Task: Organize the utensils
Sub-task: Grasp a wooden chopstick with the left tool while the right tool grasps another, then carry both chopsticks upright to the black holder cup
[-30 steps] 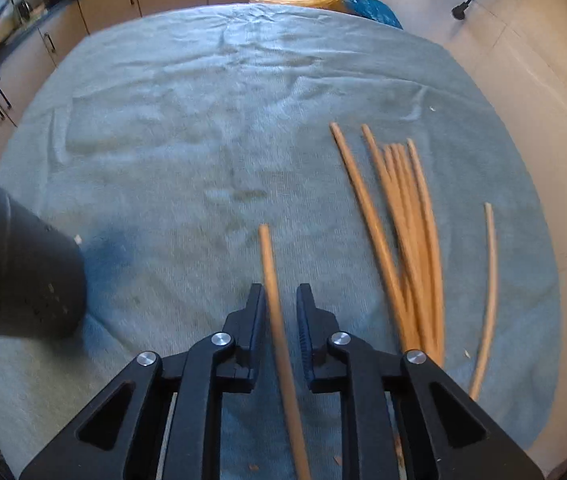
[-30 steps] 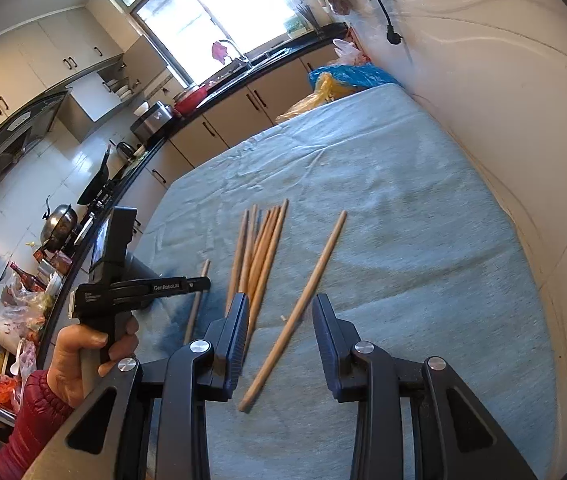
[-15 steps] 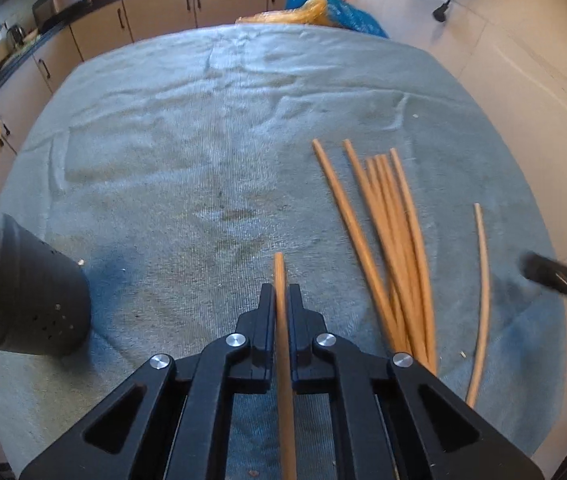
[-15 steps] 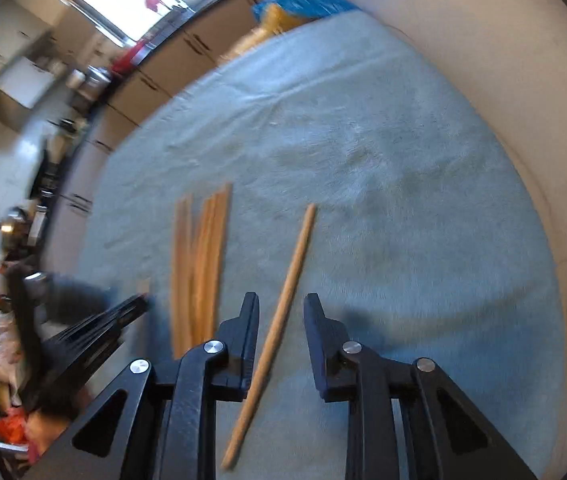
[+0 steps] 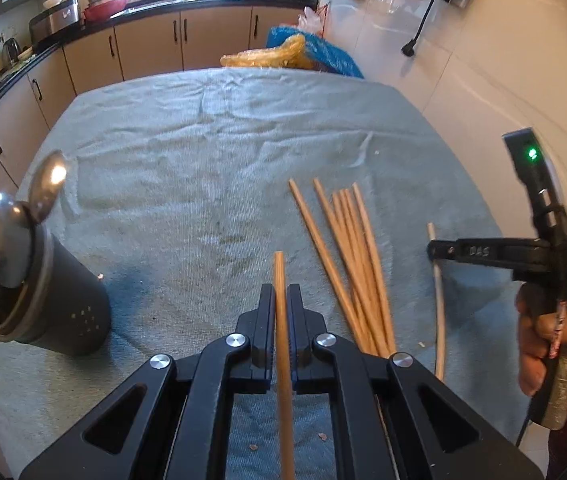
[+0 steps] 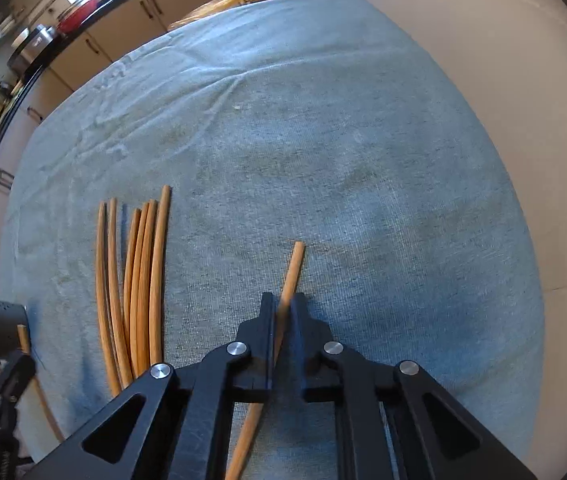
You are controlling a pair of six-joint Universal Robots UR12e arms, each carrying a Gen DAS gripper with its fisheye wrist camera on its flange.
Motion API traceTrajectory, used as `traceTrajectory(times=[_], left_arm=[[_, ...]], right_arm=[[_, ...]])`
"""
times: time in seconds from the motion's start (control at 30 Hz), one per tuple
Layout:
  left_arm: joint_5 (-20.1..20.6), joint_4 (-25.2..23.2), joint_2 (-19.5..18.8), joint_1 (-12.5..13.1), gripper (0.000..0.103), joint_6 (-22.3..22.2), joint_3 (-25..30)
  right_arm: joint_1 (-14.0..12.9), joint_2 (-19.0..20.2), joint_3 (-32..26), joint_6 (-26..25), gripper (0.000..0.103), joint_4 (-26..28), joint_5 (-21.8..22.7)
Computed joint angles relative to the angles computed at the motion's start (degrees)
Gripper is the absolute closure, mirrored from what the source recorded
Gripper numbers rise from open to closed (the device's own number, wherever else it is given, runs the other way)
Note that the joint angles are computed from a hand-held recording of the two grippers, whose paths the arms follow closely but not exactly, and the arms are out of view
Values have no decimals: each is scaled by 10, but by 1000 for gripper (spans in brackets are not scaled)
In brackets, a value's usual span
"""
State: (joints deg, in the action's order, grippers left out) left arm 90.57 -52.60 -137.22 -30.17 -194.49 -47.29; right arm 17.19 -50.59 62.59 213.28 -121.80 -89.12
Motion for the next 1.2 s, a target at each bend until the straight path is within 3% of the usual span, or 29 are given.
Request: traceTrajectory(times=[0.1, 0.3, 0.47, 0.6, 0.7, 0.87, 1.2], left_arm=[[-1, 24, 11, -1, 98, -1, -16], [7, 87, 37, -4, 98, -2, -56], [18, 173, 67, -8, 98, 3, -106], [38, 229, 86, -14, 98, 9, -138], [59, 274, 97, -21, 98, 15, -161], [76, 318, 107, -26, 98, 23, -183], [87, 331, 109, -28, 98, 17, -187]], right_arm=[[-4, -13, 27, 9, 97, -41, 20], [4, -70, 126, 4, 97, -232, 30], [33, -115, 203, -42, 97, -418, -28], [61, -132, 242, -90, 97, -533, -91], [74, -134, 256, -108, 97, -590, -115], [90, -133, 266, -124, 97, -638, -141], [93, -128, 263, -131, 97, -650, -133]])
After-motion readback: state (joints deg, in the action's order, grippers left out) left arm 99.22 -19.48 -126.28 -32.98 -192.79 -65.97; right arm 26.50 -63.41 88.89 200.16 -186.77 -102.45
